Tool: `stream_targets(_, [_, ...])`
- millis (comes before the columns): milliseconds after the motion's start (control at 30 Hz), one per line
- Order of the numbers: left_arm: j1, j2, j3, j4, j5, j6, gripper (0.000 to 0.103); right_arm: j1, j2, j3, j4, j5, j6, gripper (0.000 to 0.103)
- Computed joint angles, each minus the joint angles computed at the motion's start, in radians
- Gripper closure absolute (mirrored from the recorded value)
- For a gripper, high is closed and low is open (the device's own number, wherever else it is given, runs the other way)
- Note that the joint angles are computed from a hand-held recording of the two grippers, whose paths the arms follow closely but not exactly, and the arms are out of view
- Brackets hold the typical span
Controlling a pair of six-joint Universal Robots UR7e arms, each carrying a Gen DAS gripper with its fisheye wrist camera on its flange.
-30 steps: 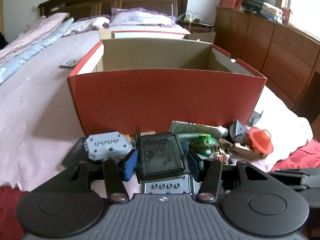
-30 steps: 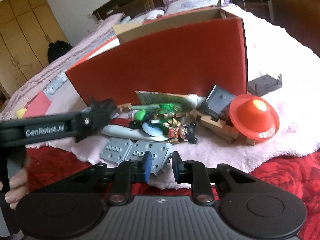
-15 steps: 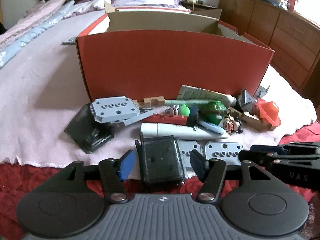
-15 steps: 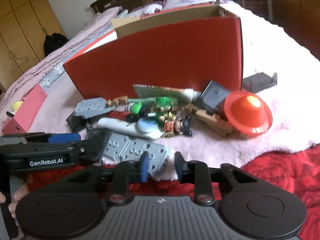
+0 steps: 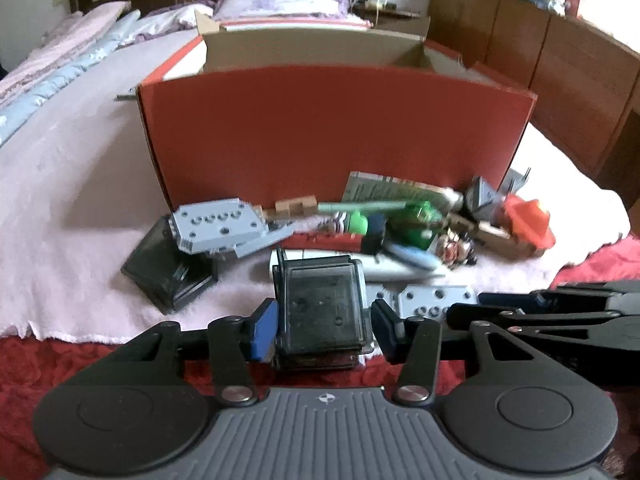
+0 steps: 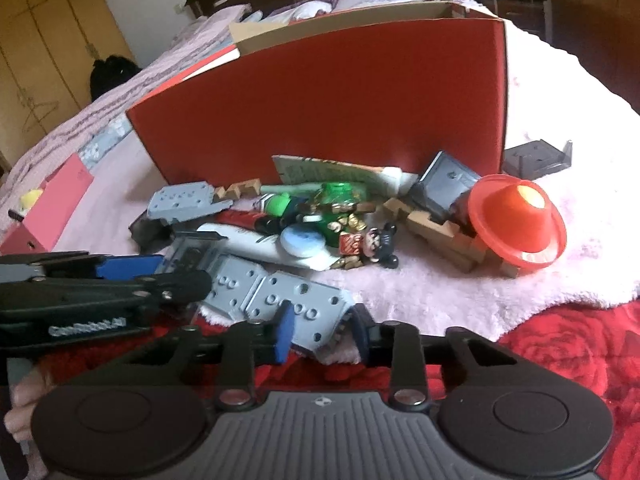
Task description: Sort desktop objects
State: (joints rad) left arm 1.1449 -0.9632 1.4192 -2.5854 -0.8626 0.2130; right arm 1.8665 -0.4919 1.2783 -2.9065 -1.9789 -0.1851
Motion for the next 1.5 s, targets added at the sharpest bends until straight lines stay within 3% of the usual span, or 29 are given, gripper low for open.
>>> stream_targets(200, [-0.007, -0.019, 0.005, -0.022, -0.029, -0.017, 0.052, -0.002, -0.018, 0.035, -0.073, 0.037, -0.01, 0.081])
stream_targets(333, [-0.01, -0.029, 0.005, -0.037, -0.044, -0.028, 0.052, 0.0, -0.034, 0.058, -0.124, 0.057, -0.011, 0.102])
stream_targets(467, [-0.015, -0.034, 0.009, -0.059, -0.038, -0.013, 0.052, -0.002, -0.048, 0.069, -0.152, 0.061, 0.005, 0.102])
stream_targets(567, [-0.016, -0.035, 0.009, -0.059, -0.034, -0.009, 0.052, -0.008, -0.057, 0.065, -0.108, 0.077, 0.02, 0.101])
stream_targets(700, [-0.014, -0.037, 0.016, -0.051, -0.021, -0.01, 0.052, -0.006, -0.036, 0.002, 0.059, 0.053, -0.011, 0.059])
stream_targets(800, [-0.012, -0.039, 0.019, -0.045, -0.015, -0.017, 0.052, -0.005, -0.005, -0.034, 0.077, 0.028, -0.023, 0.054])
stream_targets(900, [-0.01, -0.04, 0.02, -0.041, -0.009, -0.023, 0.052, -0.015, 0.012, -0.062, 0.1, 0.068, 0.014, 0.057])
stream_targets(1033, [-0.008, -0.041, 0.02, -0.04, -0.004, -0.025, 0.052, -0.007, 0.014, -0.052, 0.056, 0.079, -0.023, 0.07])
stream_targets(1167, [-0.01, -0.043, 0.025, -0.054, -0.002, -0.012, 0.052, 0.007, -0.002, -0.013, -0.028, 0.074, -0.066, 0.072])
stream_targets(1233, [-0.013, -0.045, 0.029, -0.064, -0.002, 0.0, 0.052, 0.008, -0.02, 0.007, -0.052, 0.092, -0.06, 0.082])
stream_targets(1500, [-0.022, -0.051, 0.034, -0.088, -0.011, 0.022, 0.052, 0.017, -0.076, 0.065, -0.144, 0.106, -0.056, 0.087])
